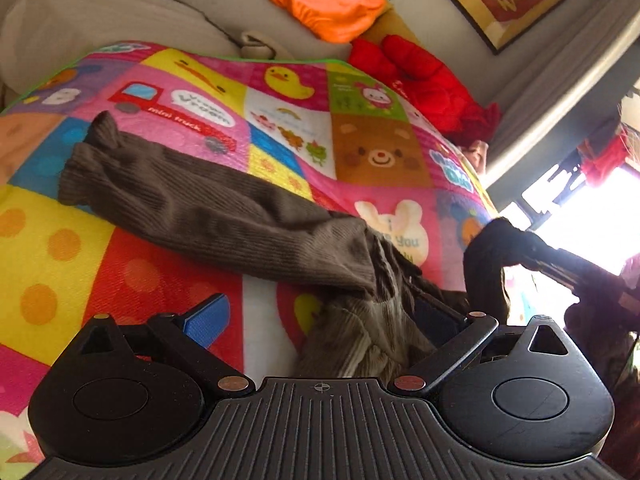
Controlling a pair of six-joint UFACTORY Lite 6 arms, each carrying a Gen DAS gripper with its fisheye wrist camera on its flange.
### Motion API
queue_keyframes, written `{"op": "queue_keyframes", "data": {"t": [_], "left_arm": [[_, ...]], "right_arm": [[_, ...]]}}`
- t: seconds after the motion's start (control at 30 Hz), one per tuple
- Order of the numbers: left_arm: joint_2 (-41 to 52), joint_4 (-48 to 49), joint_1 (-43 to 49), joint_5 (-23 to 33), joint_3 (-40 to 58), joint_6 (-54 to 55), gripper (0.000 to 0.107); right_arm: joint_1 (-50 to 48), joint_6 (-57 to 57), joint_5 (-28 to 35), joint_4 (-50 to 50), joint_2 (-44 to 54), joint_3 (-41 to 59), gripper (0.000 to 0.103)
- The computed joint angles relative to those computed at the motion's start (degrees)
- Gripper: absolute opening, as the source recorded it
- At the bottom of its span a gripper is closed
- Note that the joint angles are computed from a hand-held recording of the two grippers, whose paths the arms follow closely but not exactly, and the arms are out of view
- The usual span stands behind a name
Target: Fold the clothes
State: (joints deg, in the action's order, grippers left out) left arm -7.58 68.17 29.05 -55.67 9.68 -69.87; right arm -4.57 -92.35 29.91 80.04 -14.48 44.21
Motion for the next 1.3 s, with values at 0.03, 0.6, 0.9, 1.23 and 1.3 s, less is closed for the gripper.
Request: {"op": "queue_keyframes", "data": {"t": [0.03,0.6,0.9,1.23,1.3], "left_arm": [[2.2,-0.3,0.7,-0.2,1.1,-0.6,0.101],[2.9,-23.9,-33.6,7.4,10.2,10.4,0.101],[33.3,-48.9,-58.8,28.4,49.3,19.7,0.101],[29.1,-61.4,-62.3,23.7,45.9,40.7,0.012],[20.0,-58.1,-61.7,19.6,34.7,41.5,0.012]], "right_arm": [[-1.3,-1.8,1.4,1.5,0.1,-0.4,0.021],[-48.4,-20.5,36.2,1.5,-2.1,-14.6,0.088],[-65.9,-47.0,40.2,6.7,16.6,-26.2,0.088],[-70.0,-50.7,44.3,4.4,23.3,-24.9,0.092],[-70.6,-50.3,44.9,4.0,23.6,-24.6,0.094]]}}
